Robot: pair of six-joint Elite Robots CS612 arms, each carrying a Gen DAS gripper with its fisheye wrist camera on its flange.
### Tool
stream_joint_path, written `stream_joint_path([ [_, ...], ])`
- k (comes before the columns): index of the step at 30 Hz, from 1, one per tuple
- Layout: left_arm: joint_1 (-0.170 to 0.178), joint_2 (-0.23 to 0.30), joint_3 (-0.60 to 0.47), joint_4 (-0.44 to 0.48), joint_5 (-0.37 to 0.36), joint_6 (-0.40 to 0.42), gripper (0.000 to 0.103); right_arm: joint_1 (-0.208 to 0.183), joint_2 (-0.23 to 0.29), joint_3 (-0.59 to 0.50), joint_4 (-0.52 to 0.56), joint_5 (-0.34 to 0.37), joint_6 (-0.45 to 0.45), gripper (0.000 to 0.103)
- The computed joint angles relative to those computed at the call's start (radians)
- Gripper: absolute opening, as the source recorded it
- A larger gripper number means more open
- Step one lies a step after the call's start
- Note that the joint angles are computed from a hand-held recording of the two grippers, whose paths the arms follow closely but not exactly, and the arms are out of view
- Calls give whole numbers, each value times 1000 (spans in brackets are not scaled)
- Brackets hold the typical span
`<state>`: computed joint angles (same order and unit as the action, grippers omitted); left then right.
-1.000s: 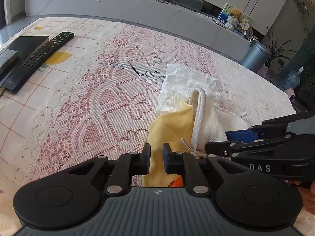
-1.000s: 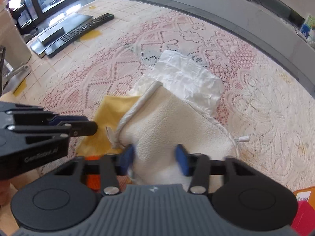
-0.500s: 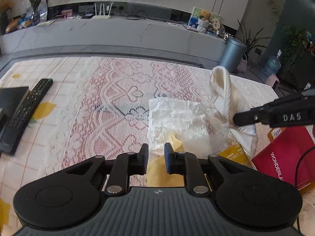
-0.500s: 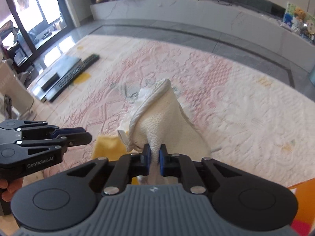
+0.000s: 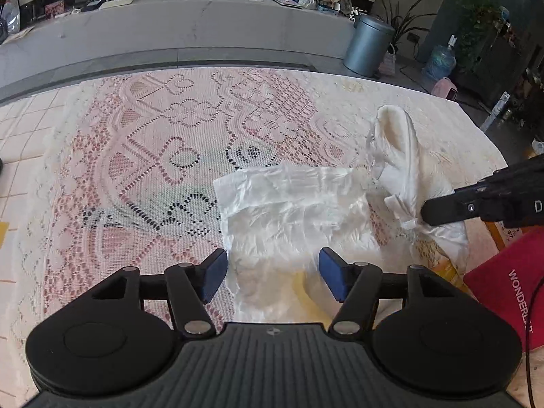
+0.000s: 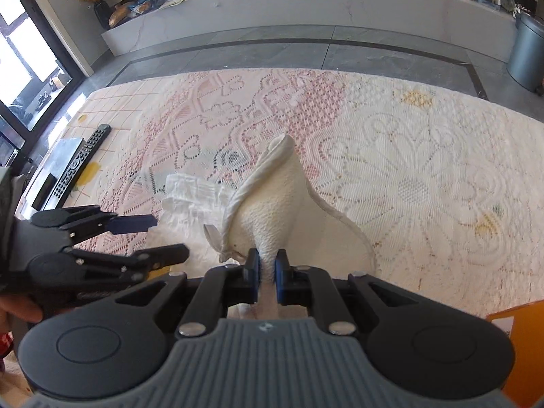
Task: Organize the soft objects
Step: 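Grasp the white plastic sheet with the left tool while the right tool holds the towel, then carry the plastic sheet with the left tool while the right tool carries the towel into the box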
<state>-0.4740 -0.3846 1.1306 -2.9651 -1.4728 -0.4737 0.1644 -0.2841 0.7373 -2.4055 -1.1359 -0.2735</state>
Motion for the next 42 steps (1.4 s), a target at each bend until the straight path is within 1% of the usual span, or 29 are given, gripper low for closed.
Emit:
stream_joint_path([
  [2, -4, 10, -21, 15, 7, 0, 69, -1, 6, -10, 22, 14, 1, 7],
  [4, -14, 15, -39, 52, 58, 18, 45, -1, 13, -19, 31, 21, 1, 7],
  [5, -19, 15, -47, 80, 85, 14, 39, -2, 15, -21, 31, 25, 3, 7],
  [6, -21, 15, -54, 101, 108, 6, 26, -3, 13, -17, 28, 30, 8, 7],
  [7, -21, 12, -55, 112, 118, -3, 19, -3, 13, -15, 24, 38, 11, 7],
  [8, -21, 11, -55, 105, 120, -10, 13, -4, 10, -10, 18, 43, 12, 7],
  [9, -23, 10, -51, 95, 130, -15, 10, -4, 7, -2, 8, 46, 13, 7],
  [11, -32, 1, -32, 52, 172, -18, 9, -5, 0, 12, -14, 51, 19, 7],
  [13, -43, -15, 0, -11, 206, -15, 8, -10, -13, 38, -51, 66, 28, 7],
  [15, -56, -31, 26, -54, 272, 2, 8, -14, -29, 69, -99, 77, 31, 7],
  [16, -62, -38, 34, -68, 304, 12, 8, -15, -37, 83, -119, 81, 32, 7],
  [19, -73, -65, 64, -102, 367, 27, 8, -21, -65, 123, -169, 100, 46, 7],
  [23, -92, -103, 107, -167, 448, 64, 8, -31, -117, 198, -249, 142, 51, 7],
  [28, -121, -144, 151, -263, 521, 111, 8, -42, -186, 298, -353, 176, 46, 7],
  [33, -161, -169, 189, -373, 571, 157, 8, -59, -260, 414, -455, 201, 38, 7],
  [35, -176, -178, 201, -412, 572, 176, 8, -64, -286, 456, -486, 199, 28, 7],
  [37, -190, -178, 201, -449, 578, 212, 8, -73, -312, 497, -520, 197, 25, 7],
  [42, -220, -189, 200, -515, 585, 287, 8, -101, -372, 596, -608, 205, 51, 7],
])
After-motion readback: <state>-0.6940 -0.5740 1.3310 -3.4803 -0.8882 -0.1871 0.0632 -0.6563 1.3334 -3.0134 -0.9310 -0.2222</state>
